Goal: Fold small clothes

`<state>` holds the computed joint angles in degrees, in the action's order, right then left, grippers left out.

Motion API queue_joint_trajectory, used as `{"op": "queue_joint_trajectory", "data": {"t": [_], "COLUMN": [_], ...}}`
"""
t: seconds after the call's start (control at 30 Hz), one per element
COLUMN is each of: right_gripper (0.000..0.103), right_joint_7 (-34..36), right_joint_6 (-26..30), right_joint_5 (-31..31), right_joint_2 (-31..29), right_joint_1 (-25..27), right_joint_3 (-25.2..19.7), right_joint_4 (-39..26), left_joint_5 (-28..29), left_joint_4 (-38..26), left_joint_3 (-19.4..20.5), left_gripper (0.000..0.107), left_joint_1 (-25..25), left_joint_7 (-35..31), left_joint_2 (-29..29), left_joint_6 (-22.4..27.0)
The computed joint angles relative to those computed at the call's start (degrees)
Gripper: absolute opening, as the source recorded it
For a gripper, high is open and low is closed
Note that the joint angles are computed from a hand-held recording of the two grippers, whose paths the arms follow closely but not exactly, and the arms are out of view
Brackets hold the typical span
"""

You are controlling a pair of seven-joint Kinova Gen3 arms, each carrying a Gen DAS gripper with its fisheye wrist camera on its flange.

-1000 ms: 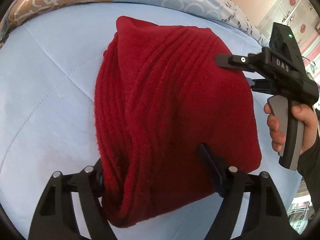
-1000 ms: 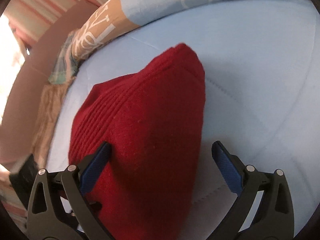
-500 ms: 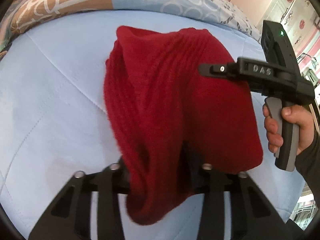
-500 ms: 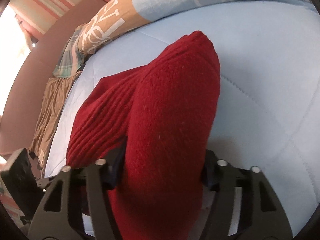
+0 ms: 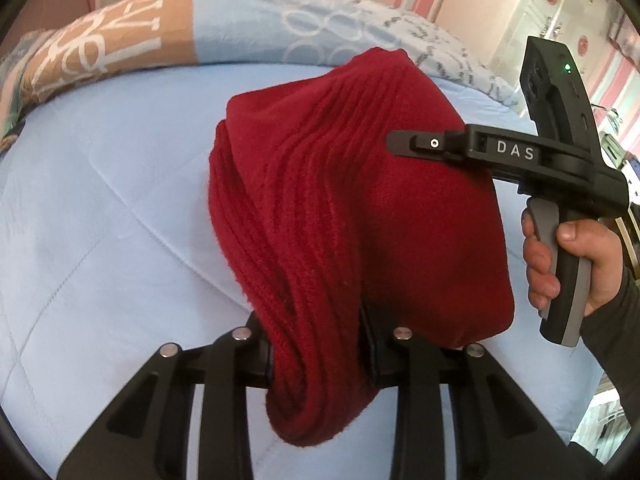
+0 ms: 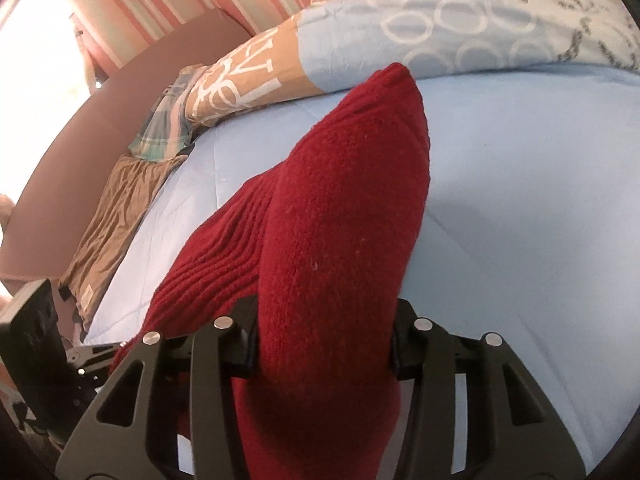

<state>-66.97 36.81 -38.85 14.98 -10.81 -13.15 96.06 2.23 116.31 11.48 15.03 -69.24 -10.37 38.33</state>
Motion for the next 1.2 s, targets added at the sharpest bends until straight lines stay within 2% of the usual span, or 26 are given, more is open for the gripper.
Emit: {"op": "queue_joint_trajectory", "data": {"t": [0.07, 0.23, 0.37, 0.5, 0.57, 0.6, 0.63, 0.7, 0.8, 0.87, 0.93, 0.97, 1.0, 1.03, 1.1, 1.13, 1.2], "right_gripper": [0.046, 0.046, 0.046, 0.047, 0.048, 0.051, 0.054, 0.058, 0.064, 0.068, 0.075, 0.077, 0.082, 0.083, 0.083, 0.083, 0.081], "right_joint_7": [1.66, 9.46, 15.62, 21.63, 26.29, 28.62, 30.79, 33.52, 35.77, 36.62, 39.12, 39.60, 39.14, 37.75, 33.10, 30.77, 26.78], "right_joint_6": [1.31, 6.61, 12.42, 12.54, 12.15, 12.28, 12.25, 11.67, 12.09, 11.63, 10.25, 8.30, 6.02, 3.77, 1.59, -0.20, -1.70], "right_joint_5": [-1.39, -6.16, -8.66, -8.68, -11.44, -13.43, -15.64, -17.68, -19.85, -20.52, -21.56, -21.43, -20.73, -19.75, -15.87, -13.54, -8.88], "right_joint_2": [-3.66, -12.25, -14.80, -15.30, -15.06, -14.66, -14.03, -13.46, -13.92, -16.51, -19.75, -21.62, -23.87, -25.85, -26.95, -26.97, -25.58], "right_joint_1": [2.05, 5.70, 7.85, 8.42, 9.27, 9.89, 10.59, 11.34, 12.20, 12.35, 11.09, 9.80, 9.56, 10.39, 14.32, 15.30, 17.24], "right_joint_3": [0.36, 5.38, 11.10, 12.87, 13.99, 14.48, 14.91, 14.81, 14.68, 14.81, 16.73, 17.38, 17.01, 15.72, 10.72, 8.06, 2.76], "right_joint_4": [3.09, 11.20, 15.62, 20.38, 23.01, 23.90, 24.76, 25.77, 26.59, 27.64, 29.71, 30.62, 31.47, 31.75, 30.22, 28.91, 25.94], "left_joint_5": [-1.41, -3.91, -5.51, -8.70, -11.83, -13.32, -15.57, -20.19, -25.07, -29.69, -34.35, -36.68, -39.01, -41.34, -46.00, -47.49, -50.22], "left_joint_4": [-0.19, -1.14, -0.85, 0.46, 2.18, 3.02, 3.11, 4.77, 6.20, 7.07, 7.16, 5.76, 5.38, 4.50, 2.36, 1.63, -1.19], "left_joint_3": [2.20, 15.04, 25.66, 36.27, 41.58, 43.48, 44.31, 42.79, 38.01, 36.15, 35.13, 34.95, 35.82, 37.32, 37.12, 36.09, 31.35], "left_gripper": [0.032, 0.032, 0.032, 0.032, 0.040, 0.055, 0.069, 0.078, 0.078, 0.078, 0.078, 0.081, 0.091, 0.092, 0.092, 0.092, 0.092], "left_joint_1": [1.30, 0.13, -2.86, -6.70, -9.05, -10.04, -9.97, -6.95, 1.02, 6.27, 9.59, 10.32, 11.07, 11.20, 13.48, 15.62, 19.52], "left_joint_7": [4.66, 16.31, 25.63, 34.95, 39.61, 41.94, 44.27, 48.93, 54.42, 58.36, 61.67, 62.77, 64.74, 66.52, 70.43, 71.86, 72.08], "left_joint_2": [-0.81, -3.32, -3.36, -1.48, -0.64, -0.35, 0.98, 0.86, -0.43, -2.12, -2.58, -1.62, -1.72, -1.40, 2.41, 3.79, 8.03], "left_joint_6": [0.33, 2.62, 2.34, 2.00, 1.57, 1.27, 1.04, -0.19, -0.13, 0.98, 2.63, 3.13, 4.57, 6.90, 11.49, 13.13, 15.88]}}
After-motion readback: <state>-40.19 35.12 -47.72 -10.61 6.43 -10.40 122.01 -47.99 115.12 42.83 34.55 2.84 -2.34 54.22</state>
